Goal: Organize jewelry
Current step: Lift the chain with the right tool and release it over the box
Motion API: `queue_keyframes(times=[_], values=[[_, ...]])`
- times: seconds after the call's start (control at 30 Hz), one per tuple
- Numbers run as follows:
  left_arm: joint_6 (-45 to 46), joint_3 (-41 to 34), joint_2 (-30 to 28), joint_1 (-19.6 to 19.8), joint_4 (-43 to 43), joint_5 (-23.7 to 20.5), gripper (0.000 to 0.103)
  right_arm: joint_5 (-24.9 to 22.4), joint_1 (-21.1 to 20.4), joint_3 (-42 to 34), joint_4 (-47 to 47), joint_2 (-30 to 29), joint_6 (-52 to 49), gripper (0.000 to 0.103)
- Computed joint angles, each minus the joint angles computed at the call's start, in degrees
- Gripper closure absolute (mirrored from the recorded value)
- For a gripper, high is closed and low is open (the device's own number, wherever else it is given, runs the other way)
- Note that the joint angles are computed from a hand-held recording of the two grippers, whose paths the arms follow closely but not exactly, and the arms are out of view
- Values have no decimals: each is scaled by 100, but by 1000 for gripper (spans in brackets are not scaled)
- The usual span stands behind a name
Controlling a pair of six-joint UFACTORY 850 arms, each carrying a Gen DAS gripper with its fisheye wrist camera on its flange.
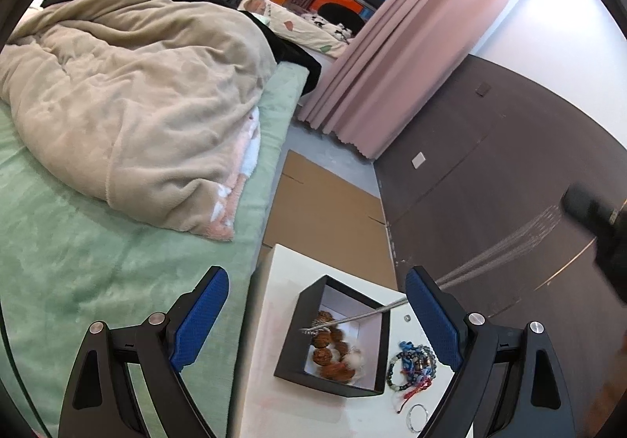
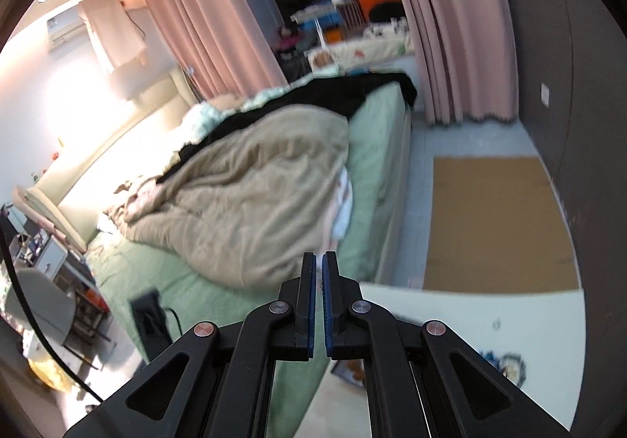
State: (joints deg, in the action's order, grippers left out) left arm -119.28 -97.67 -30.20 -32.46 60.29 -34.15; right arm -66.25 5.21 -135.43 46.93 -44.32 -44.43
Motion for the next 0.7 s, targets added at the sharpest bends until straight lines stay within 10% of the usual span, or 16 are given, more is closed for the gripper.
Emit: queue_keyframes(times=[0.13,0.2,0.7], values=[[-30,24,10,14,-34,-2,11,-30,-72,218,-74,-23,88,83],[28,-18,-20,7,-69,-24,11,-29,-132,320,-60,-32,136,59],[1794,-1134,-788,-112,-1136,-560,11,278,-1031,1452,167,57,155,57]])
